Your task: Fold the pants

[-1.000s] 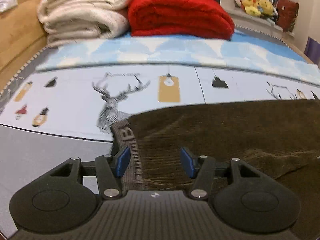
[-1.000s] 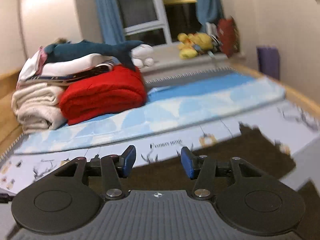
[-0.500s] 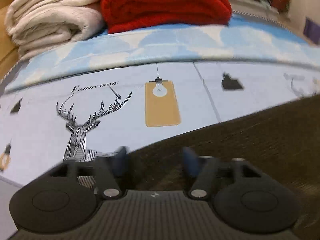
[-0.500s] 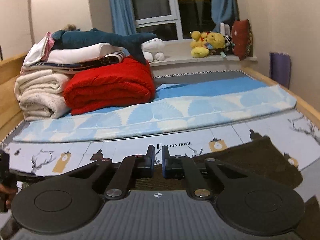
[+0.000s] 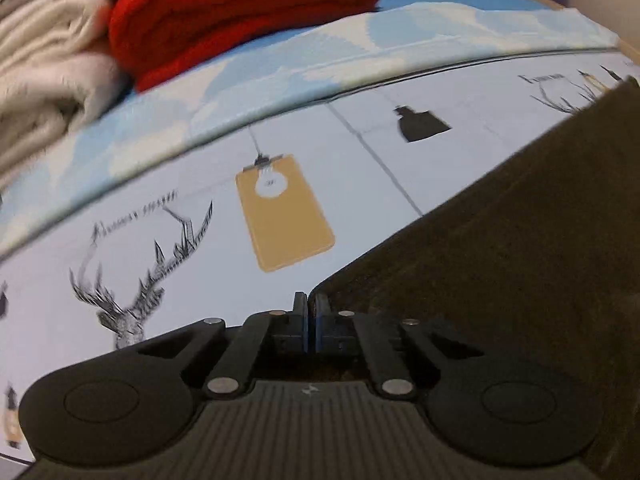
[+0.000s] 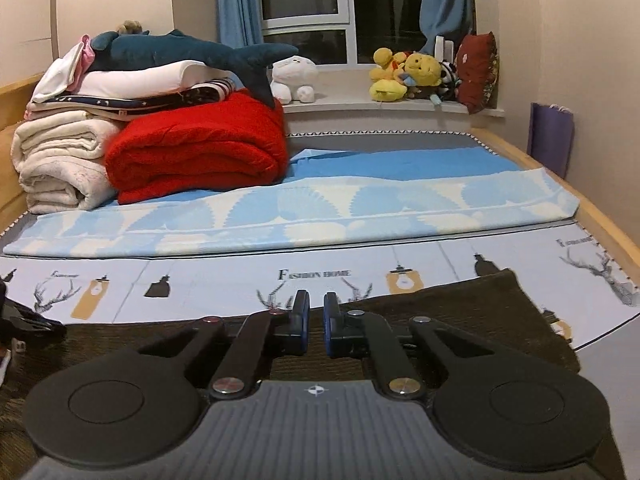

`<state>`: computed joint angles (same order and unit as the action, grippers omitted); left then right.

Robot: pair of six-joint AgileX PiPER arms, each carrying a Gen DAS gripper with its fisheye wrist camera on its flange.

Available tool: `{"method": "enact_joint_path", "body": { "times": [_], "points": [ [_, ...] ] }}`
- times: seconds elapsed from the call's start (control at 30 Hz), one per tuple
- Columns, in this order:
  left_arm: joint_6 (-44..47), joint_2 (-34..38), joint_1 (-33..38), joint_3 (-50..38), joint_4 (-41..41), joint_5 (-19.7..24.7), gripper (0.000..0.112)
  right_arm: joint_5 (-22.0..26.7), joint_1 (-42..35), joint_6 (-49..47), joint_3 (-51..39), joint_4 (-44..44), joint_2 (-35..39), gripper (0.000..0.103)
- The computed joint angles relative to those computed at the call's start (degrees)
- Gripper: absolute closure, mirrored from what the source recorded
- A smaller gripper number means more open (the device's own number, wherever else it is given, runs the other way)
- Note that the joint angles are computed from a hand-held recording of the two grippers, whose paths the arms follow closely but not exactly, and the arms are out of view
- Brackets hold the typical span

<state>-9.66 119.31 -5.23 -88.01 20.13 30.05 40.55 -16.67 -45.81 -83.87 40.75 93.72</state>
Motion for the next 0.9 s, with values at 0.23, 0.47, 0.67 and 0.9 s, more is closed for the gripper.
{"method": "enact_joint_path", "body": {
  "times": [0.23, 0.47, 0.67, 0.9],
  "points": [
    [-1.1, -19.2, -6.8, 13.3, 0.7, 2.3, 0.11, 1.4, -4.3, 5.3, -0.6, -1.2, -0.3, 0.096],
    [-19.4, -39.2, -32.6, 25.9, 6.7, 21.2, 0.11, 4.1, -7.8, 7.8, 1.9, 0.4, -2.8, 0.096],
    [-29.0, -42.2, -29.3, 33.4, -3.4, 21.3, 0.094, 5.9, -10.1, 5.6, 4.7, 0.5, -4.9, 0.095],
    [-20.3, -44.5, -1.9, 42.0, -30.8, 20.5, 0.069, 8.8, -14.9, 8.3, 1.8, 0.7, -1.4, 0.095]
  ]
}}
